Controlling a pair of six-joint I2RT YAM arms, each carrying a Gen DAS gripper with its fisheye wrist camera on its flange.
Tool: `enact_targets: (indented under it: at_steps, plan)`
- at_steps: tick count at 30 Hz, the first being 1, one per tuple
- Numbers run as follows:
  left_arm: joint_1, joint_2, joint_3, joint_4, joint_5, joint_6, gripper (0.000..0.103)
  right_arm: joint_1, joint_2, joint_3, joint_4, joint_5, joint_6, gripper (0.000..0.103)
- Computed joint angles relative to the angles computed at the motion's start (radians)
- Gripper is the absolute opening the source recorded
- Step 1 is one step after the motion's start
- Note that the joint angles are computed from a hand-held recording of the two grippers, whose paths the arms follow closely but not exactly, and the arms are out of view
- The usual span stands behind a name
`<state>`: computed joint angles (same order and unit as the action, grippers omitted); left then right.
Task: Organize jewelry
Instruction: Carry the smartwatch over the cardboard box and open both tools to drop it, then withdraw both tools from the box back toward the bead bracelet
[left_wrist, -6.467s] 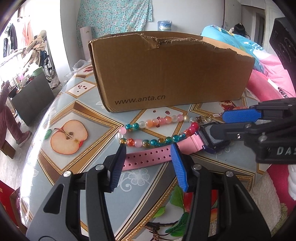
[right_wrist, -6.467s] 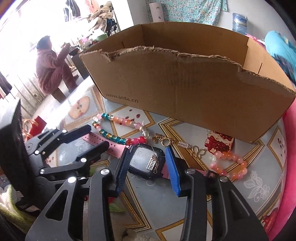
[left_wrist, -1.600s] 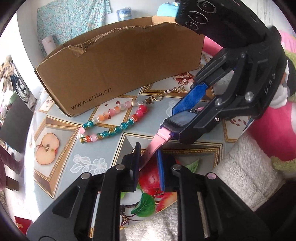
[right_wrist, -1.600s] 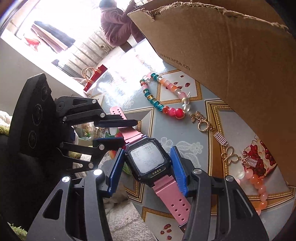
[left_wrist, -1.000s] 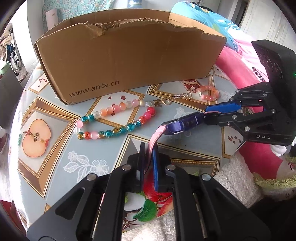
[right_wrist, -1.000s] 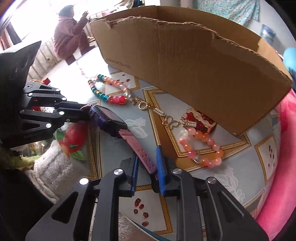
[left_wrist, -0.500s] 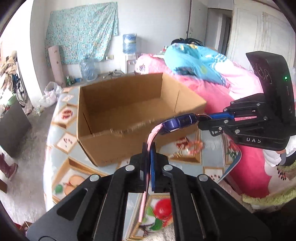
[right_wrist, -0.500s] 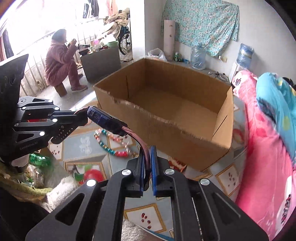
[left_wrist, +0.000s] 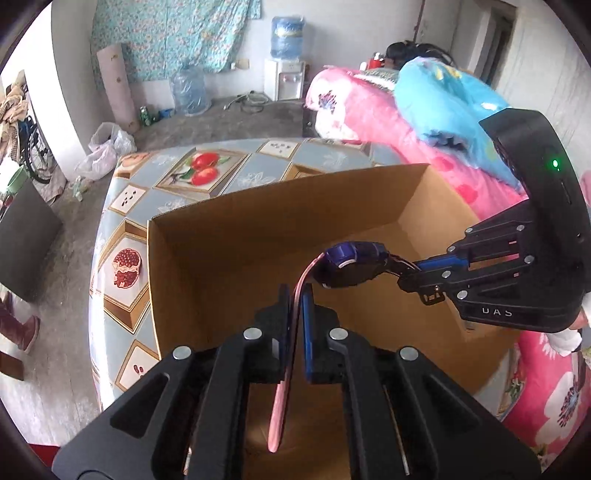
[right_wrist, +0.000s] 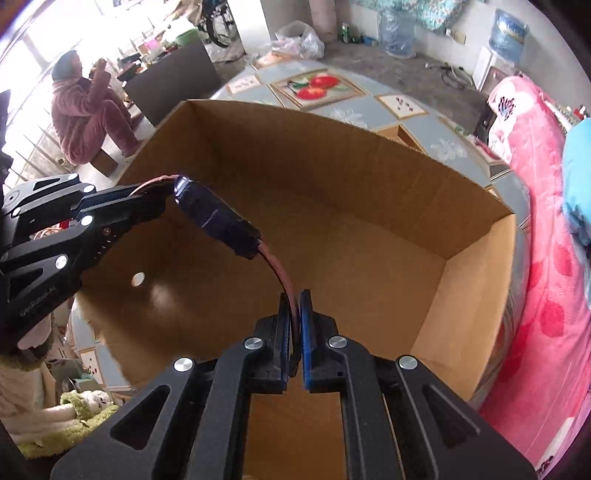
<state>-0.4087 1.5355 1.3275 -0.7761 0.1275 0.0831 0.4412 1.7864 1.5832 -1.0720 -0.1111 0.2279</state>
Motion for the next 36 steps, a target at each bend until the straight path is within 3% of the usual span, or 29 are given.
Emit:
enact_targets:
  at_steps: [3,6,12,16,18,24,30,36]
  plan:
    - [0.014,0.036,0.018,0.016,-0.035,-0.004,0.021,-0.049,0.097,0.084,-0.025,-0.004,-0.014,0.01]
    - [0.059,-0.019,-0.033,0.06,0.015,-0.005,0.033,-0.041,0.111,0.099,-0.016,0.032,-0.025,0.012]
    - [0.179,-0.203,-0.181,0.16,0.06,-0.022,0.039,0.004,0.129,0.123,-0.007,0.007,-0.042,0.012]
    - [0.303,-0.358,-0.294,0.172,0.145,-0.031,0.042,0.039,0.242,0.236,-0.086,-0.102,-0.094,0.012]
    - [0.37,-0.437,-0.351,0.156,0.195,-0.019,0.042,0.063,0.304,0.292,-0.129,-0.139,-0.12,0.014]
    - [0.574,-0.665,-0.528,0.078,0.272,0.076,0.046,0.063,0.409,0.388,-0.153,-0.023,-0.084,0.013]
    - [0.806,-0.799,-0.655,-0.071,0.401,0.24,0.046,0.031,0.391,0.382,-0.119,-0.002,-0.051,0.015]
    - [0.833,-0.902,-0.726,-0.159,0.431,0.301,0.046,0.093,0.22,0.312,-0.09,0.12,-0.036,0.017]
